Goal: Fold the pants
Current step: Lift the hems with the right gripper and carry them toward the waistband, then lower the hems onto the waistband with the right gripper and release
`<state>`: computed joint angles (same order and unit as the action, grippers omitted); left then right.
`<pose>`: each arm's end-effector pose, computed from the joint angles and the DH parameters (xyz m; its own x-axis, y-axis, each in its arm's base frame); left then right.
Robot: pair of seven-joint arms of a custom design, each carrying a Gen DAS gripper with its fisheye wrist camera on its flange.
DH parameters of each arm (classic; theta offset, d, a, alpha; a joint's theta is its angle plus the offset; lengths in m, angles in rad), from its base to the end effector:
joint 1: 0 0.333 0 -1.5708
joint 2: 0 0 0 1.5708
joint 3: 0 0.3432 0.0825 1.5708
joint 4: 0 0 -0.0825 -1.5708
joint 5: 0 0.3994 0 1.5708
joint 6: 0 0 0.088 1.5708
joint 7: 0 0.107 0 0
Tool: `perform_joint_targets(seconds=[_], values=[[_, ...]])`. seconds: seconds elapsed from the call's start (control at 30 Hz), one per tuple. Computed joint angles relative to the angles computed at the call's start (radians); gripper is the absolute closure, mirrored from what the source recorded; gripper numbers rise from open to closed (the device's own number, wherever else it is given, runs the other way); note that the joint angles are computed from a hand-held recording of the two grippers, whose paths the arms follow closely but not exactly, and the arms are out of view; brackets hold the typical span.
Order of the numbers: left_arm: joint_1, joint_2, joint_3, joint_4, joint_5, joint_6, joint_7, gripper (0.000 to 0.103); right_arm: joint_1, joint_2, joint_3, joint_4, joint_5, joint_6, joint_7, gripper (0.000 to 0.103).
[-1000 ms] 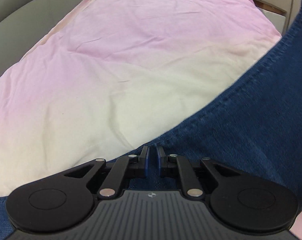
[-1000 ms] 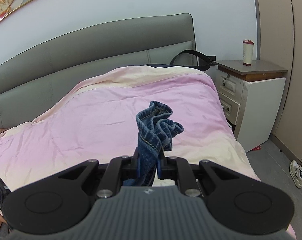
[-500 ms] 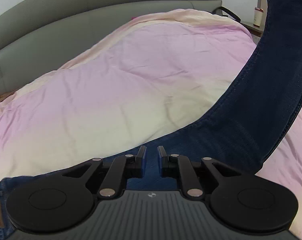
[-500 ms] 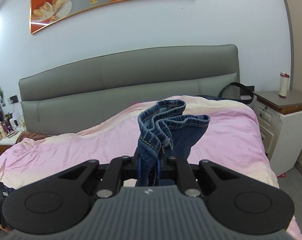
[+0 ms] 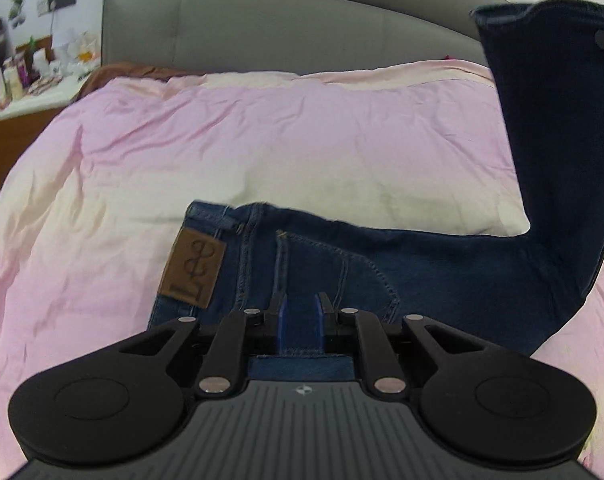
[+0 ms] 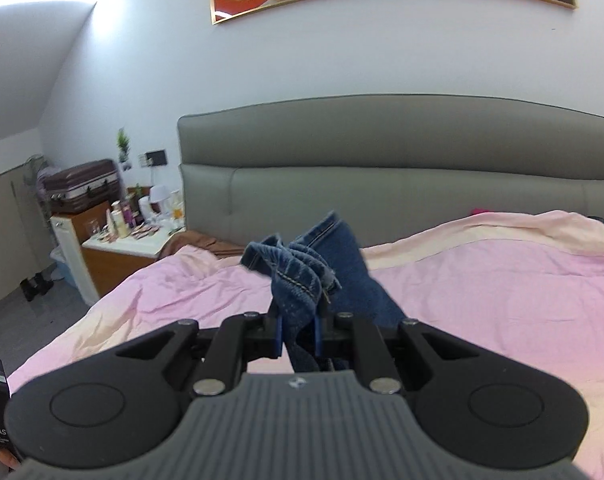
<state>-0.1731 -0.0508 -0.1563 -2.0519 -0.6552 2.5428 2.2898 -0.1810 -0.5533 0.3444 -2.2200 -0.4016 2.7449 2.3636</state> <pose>0.5621 -0.1858 0.5394 -0.6090 -0.7742 0.1723 -0.6701 0.3859 -0.6341 0.4288 0.1349 0.7154 -0.2033 -0.9705 -0.1294 -0.4021 0.2033 -0.8928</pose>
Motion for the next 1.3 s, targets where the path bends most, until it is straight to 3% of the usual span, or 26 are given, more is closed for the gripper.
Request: perform_joint_targets(seconds=[0.13,0.23,0.37,0.43,0.57,0.77,0.87,0.97,1.0,1.07,1.17,1.2,1.3], values=[[0.045,0.033,0.034,0.006,-0.087,-0.064,0.071,0.087,-0.016,0.236,0.129,0.136,-0.092,0.005,0.103,0.096],[0.079,0.045,0.038,-0.002,-0.143,-0.101,0.126,0.087,-0.011,0.412,0.189,0.238,-0.209,-0.024,0.192,0.096],[0.118,0.076,0.038,0.012,-0.219,-0.142,0.179,0.087,0.025,0.562,0.183,0.341,-0.394,-0.035,0.328,0.096],[0.138,0.107,0.035,0.036,-0.251,-0.179,0.17,0.087,0.056,0.606,0.165,0.37,-0.42,-0.033,0.326,0.096],[0.174,0.139,0.02,0.05,-0.304,-0.217,0.165,0.087,0.121,0.715,0.168,0.402,-0.303,-0.062,0.131,0.096],[0.201,0.128,0.018,0.027,-0.358,-0.23,0.123,0.087,0.166,0.799,0.207,0.308,-0.109,-0.035,-0.162,0.095],[0.202,0.128,0.018,0.031,-0.339,-0.234,0.089,0.079,0.195,0.81,0.189,0.272,-0.084,0.003,-0.218,0.087],[0.198,0.139,0.013,0.043,-0.328,-0.232,0.056,0.071,0.174,0.805,0.214,0.255,0.041,0.011,-0.353,0.073],[0.197,0.141,0.011,0.044,-0.327,-0.23,0.047,0.065,0.17,0.799,0.22,0.25,0.078,0.011,-0.391,0.071],[0.193,0.15,0.006,0.048,-0.316,-0.225,0.018,0.063,0.163,0.77,0.227,0.231,0.144,0.01,-0.46,0.069],[0.194,0.148,0.0,0.029,-0.34,-0.206,0.01,0.063,0.092,0.724,0.293,0.195,0.412,0.027,-0.644,0.068],[0.194,0.142,-0.001,0.019,-0.349,-0.19,0.014,0.063,0.095,0.698,0.284,0.178,0.439,0.037,-0.645,0.067],[0.19,0.126,0.002,0.0,-0.344,-0.173,0.015,0.063,0.164,0.664,0.196,0.157,0.316,0.071,-0.53,0.067]])
